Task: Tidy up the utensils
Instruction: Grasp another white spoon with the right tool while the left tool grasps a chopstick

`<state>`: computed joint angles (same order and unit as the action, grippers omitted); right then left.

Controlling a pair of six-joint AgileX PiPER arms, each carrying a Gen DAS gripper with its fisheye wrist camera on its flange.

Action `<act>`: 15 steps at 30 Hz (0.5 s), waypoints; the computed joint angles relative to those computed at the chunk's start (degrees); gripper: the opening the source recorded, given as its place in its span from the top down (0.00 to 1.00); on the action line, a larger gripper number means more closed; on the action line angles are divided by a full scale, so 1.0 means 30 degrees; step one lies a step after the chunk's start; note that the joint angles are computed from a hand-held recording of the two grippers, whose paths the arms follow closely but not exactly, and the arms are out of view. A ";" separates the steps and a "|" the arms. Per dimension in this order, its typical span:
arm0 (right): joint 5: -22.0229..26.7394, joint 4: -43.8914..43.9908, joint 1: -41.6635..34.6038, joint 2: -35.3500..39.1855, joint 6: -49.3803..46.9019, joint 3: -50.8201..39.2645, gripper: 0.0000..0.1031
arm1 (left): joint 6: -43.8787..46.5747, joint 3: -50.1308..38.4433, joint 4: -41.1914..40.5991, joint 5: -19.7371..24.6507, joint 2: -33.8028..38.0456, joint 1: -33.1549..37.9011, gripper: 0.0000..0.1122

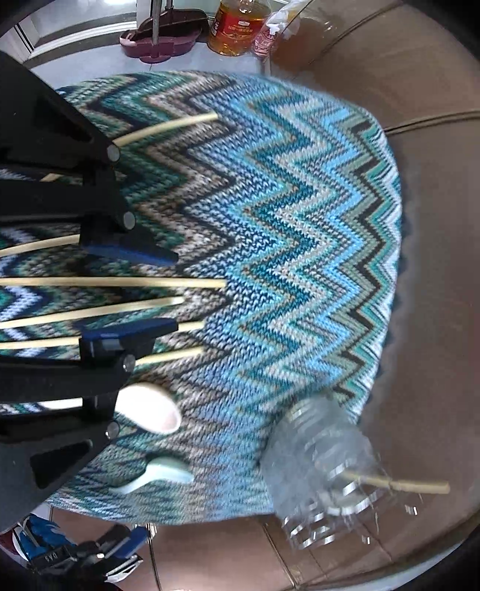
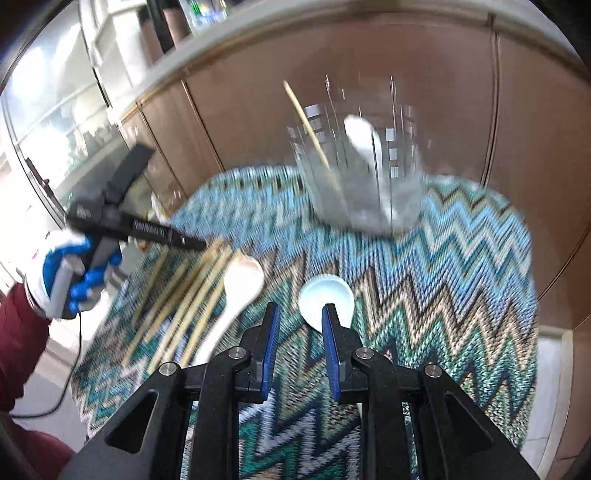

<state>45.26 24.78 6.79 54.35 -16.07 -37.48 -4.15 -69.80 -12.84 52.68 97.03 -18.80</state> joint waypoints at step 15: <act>0.0429 0.2343 -0.2226 0.8470 -0.7451 -0.2907 0.71 | -0.0413 -0.3303 0.0987 0.1550 0.3611 -0.0596 0.82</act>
